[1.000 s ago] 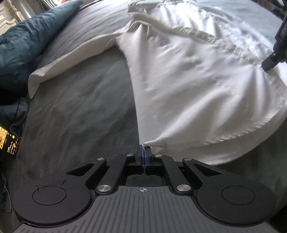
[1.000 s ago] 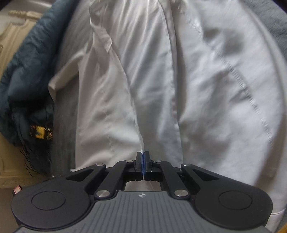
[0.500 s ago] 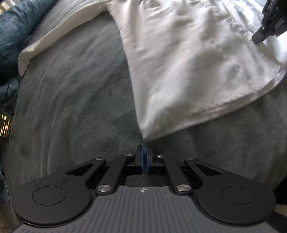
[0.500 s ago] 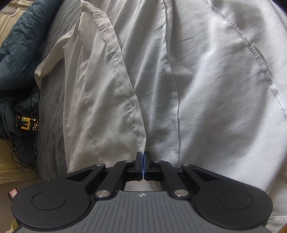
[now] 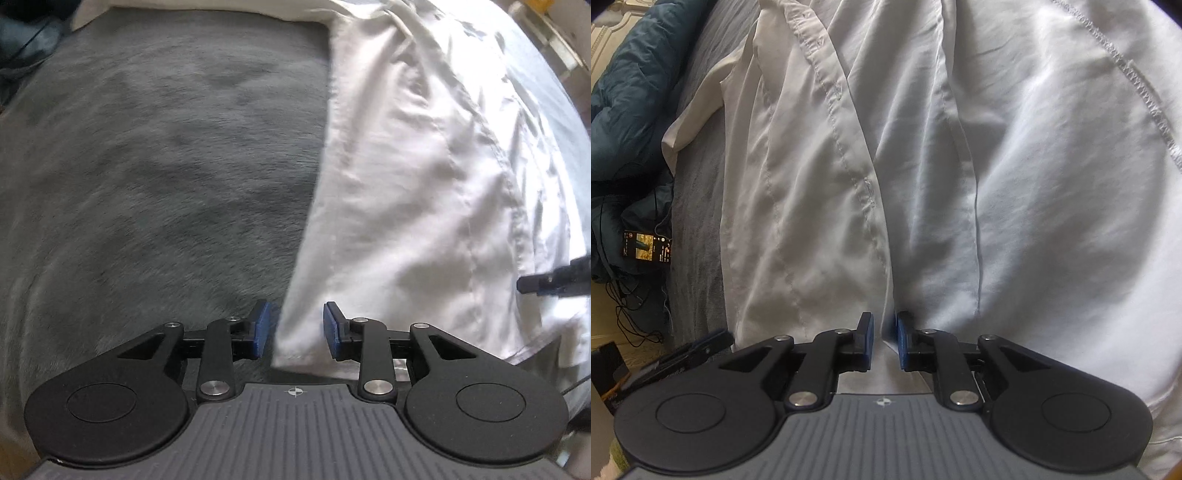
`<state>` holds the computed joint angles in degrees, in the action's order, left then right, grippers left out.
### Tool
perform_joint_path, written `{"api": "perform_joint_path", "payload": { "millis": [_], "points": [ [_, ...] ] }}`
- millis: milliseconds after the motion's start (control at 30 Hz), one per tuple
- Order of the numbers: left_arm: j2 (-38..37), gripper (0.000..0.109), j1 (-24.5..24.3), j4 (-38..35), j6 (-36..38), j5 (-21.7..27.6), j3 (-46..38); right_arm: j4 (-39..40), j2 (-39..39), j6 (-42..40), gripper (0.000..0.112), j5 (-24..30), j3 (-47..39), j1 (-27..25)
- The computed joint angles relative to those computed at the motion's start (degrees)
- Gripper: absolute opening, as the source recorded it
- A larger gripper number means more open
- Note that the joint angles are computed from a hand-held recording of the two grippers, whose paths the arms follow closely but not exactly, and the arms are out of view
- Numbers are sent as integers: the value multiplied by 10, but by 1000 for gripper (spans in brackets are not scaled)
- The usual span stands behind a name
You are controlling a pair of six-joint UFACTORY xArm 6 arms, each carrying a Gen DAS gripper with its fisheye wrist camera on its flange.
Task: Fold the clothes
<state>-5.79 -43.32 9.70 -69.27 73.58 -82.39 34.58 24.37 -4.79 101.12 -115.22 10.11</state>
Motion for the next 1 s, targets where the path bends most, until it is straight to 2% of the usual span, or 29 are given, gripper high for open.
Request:
{"api": "perform_joint_path", "payload": {
  "millis": [200, 300, 400, 567, 633, 667, 700, 800, 1000],
  "points": [
    [30, 31, -19, 39, 40, 19, -48, -7, -8, -5, 16, 1, 5, 3],
    [64, 31, -33, 57, 69, 57, -87, -8, -13, -7, 16, 0, 13, 5],
    [87, 26, -32, 39, 94, 74, -106, -11, -19, -8, 16, -9, 24, 10],
    [98, 26, -32, 34, 106, 80, -104, -12, -32, -12, 16, -21, 44, 15],
    [94, 23, -30, 30, 97, 70, -91, -13, -33, -10, 14, -25, 48, 17],
    [95, 19, -33, 30, 87, 68, -92, -12, -33, -10, 14, -27, 49, 17],
    [94, 9, -31, 29, 83, 62, -88, -13, -34, -9, 13, -29, 51, 19],
    [89, 2, -35, 42, 56, 59, -84, -17, -39, -12, 7, -38, 58, 22],
    [38, 0, -38, 54, -6, 51, -54, -8, -51, -28, 2, -38, 61, 24]
  ]
}}
